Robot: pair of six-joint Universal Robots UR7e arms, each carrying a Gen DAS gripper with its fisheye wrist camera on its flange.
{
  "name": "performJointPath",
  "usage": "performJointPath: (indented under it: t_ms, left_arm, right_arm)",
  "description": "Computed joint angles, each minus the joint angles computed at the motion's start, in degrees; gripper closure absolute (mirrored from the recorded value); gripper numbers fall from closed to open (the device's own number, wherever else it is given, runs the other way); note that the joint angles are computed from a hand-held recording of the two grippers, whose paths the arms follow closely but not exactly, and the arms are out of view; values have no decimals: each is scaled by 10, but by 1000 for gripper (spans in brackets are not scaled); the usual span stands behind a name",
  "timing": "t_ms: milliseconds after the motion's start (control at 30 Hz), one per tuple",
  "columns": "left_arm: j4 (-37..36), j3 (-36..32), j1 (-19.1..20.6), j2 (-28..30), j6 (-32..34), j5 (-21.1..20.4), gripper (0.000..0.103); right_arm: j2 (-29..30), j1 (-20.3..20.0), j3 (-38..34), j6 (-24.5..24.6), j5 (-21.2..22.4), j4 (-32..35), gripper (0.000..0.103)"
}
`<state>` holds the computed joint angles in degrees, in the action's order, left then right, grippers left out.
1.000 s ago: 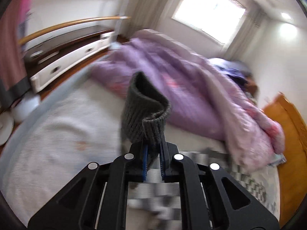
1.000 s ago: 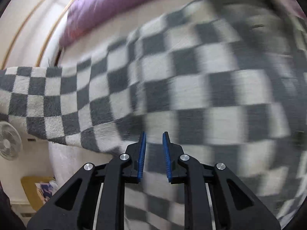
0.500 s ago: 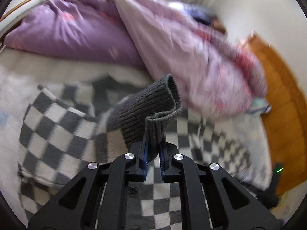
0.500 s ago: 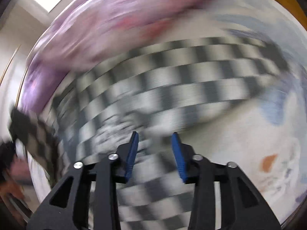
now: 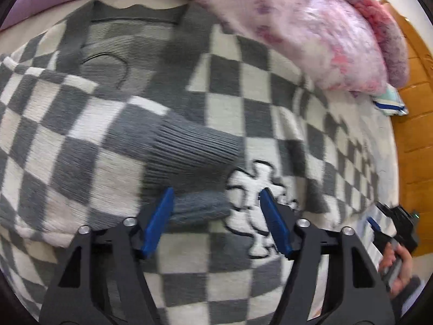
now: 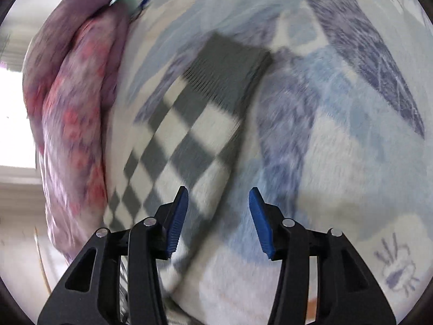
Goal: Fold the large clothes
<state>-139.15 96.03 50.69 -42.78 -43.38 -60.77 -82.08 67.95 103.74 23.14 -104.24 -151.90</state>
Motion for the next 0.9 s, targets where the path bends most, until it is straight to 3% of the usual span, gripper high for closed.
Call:
performJointPath:
  t_ms: [100, 233, 300, 367, 400, 467, 533, 600, 767, 900]
  left_arm:
    - [-32, 24, -3, -16, 4, -27, 35]
    - [-56, 59, -18, -45, -19, 19, 34]
    - [23, 55, -19, -53, -63, 74, 34]
    - [57, 48, -4, -53, -81, 70, 35]
    - [50, 48, 4, -51, -74, 59, 35]
    - [88, 25, 13, -39, -48, 53, 34]
    - [97, 9, 17, -28, -32, 44, 26]
    - [112, -1, 18, -26, -26, 39, 26]
    - [40, 49, 20, -83, -28, -5, 26]
    - [38, 95, 11, -158, -53, 16, 26]
  right_arm:
    - [18, -15, -12, 21, 28, -18, 57]
    - [32, -23, -27, 27, 58, -33, 57]
    - [41, -27, -38, 35, 67, -18, 55]
    - [50, -28, -42, 32, 69, -34, 56]
    - [54, -25, -47, 27, 62, -32, 67]
    - [63, -7, -67, -2, 2, -3, 88]
    - [77, 36, -88, -82, -95, 8, 92]
    - [85, 73, -90, -144, -140, -26, 93]
    - [113, 193, -104, -284, -192, -105, 93]
    - [149, 285, -112, -363, -188, -133, 93]
